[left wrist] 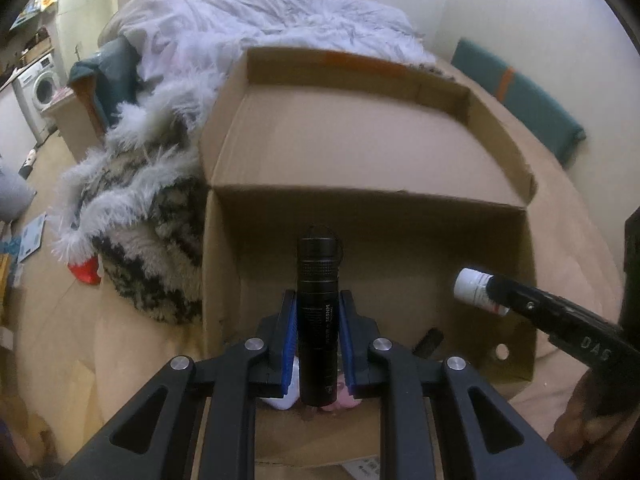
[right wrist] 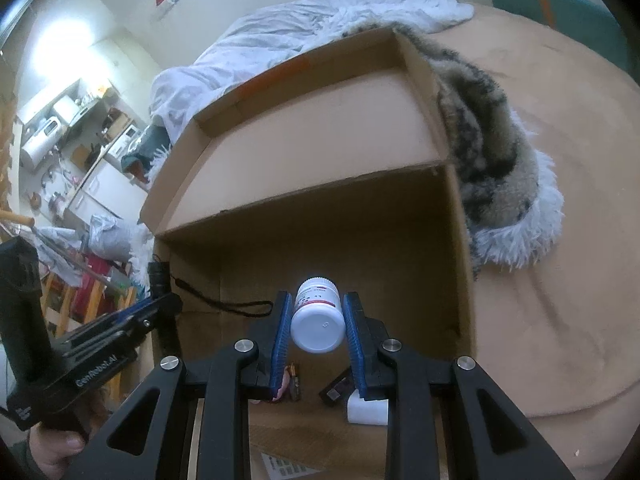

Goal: Organize rigid objects
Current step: 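Carry both items into the box and open both tools to release them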

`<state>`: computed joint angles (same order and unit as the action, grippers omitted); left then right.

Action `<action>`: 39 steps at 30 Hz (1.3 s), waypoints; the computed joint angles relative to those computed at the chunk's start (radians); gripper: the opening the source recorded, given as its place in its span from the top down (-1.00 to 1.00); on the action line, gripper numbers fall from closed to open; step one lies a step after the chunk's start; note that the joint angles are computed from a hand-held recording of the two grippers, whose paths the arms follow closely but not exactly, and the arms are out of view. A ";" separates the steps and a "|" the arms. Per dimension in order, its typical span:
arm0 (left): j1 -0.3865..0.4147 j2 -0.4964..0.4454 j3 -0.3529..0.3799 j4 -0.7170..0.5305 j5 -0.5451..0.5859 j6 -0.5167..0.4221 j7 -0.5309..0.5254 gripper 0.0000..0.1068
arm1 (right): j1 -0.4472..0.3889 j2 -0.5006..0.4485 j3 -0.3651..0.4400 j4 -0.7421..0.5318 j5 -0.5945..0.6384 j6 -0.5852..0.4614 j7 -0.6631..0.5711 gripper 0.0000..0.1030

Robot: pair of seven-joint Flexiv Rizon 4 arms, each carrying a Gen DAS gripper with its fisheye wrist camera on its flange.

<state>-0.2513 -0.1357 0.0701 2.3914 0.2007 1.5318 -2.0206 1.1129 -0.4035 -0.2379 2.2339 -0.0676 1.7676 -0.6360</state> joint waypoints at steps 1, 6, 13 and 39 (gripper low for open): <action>0.005 -0.002 -0.003 0.004 -0.009 0.001 0.001 0.68 | -0.005 -0.002 0.006 -0.005 -0.004 -0.008 -0.002 0.45; 0.021 -0.022 -0.028 0.016 -0.070 -0.009 0.040 0.68 | -0.057 -0.009 0.058 -0.025 -0.047 -0.056 0.015 0.45; -0.024 -0.049 -0.006 -0.012 -0.029 -0.050 0.038 0.68 | -0.192 -0.030 0.195 -0.064 -0.128 -0.165 0.058 0.45; -0.078 -0.091 0.020 -0.095 0.122 -0.209 -0.102 0.54 | -0.390 -0.078 0.397 -0.104 -0.239 -0.212 0.100 0.45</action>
